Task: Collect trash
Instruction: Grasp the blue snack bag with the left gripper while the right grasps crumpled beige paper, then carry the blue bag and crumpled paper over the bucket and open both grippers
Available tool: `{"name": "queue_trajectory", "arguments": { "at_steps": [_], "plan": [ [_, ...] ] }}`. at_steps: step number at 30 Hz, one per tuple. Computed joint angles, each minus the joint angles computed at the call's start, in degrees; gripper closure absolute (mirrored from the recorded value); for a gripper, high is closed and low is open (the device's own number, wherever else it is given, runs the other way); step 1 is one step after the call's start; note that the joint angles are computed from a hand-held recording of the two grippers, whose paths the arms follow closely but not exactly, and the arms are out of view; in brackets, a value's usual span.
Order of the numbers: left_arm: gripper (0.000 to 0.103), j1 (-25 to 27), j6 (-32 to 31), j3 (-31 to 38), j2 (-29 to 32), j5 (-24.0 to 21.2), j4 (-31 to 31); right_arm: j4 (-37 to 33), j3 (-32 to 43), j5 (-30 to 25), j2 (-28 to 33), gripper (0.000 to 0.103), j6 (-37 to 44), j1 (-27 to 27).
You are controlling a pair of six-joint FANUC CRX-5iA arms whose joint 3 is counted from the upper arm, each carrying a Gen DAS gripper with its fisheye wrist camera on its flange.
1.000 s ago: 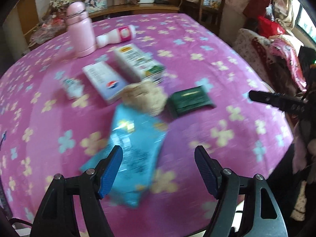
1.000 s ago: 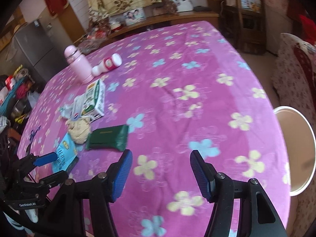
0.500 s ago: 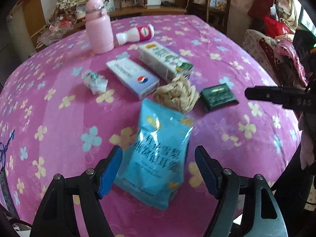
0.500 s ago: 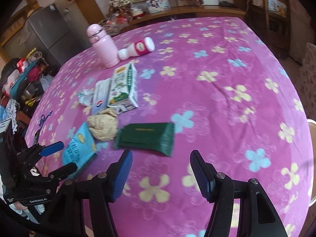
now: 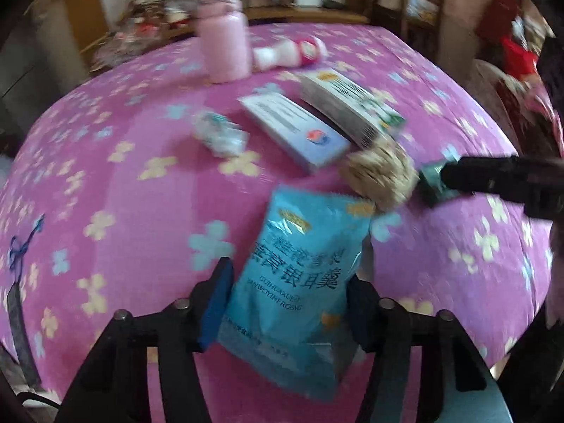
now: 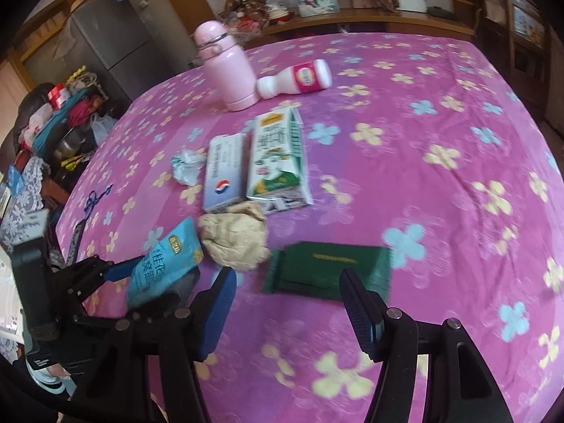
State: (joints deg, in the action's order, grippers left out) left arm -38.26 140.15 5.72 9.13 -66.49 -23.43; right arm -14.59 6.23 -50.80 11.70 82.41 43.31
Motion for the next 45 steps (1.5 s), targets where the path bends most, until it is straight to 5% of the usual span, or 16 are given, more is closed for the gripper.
{"name": "queue_trajectory", "arguments": {
  "at_steps": [9, 11, 20, 30, 45],
  "plan": [
    [0.051, 0.49, 3.19, -3.15, -2.63, -0.23, -0.09, 3.54, 5.16, 0.49, 6.91, 0.039, 0.72, 4.32],
    [0.052, 0.18, 3.83, -3.54, -3.06, -0.15, -0.31, 4.42, 4.77, 1.25, 7.3, 0.064, 0.66, 4.66],
    [0.053, -1.83, 4.61, -0.6, -2.67, 1.51, -1.67, -1.44, 0.52, 4.17, 0.46, 0.068, 5.65, 1.37],
    [0.053, -4.48, 0.12, 12.59, 6.08, 0.96, -2.09, 3.42, -6.15, 4.82, -7.91, 0.068, 2.53, -3.75],
    [0.053, -7.97, -12.87, 44.17, 28.03, -3.16, 2.94, 6.89, -13.52, 4.18, -15.4, 0.068, 0.44, -17.64]
  ]
}}
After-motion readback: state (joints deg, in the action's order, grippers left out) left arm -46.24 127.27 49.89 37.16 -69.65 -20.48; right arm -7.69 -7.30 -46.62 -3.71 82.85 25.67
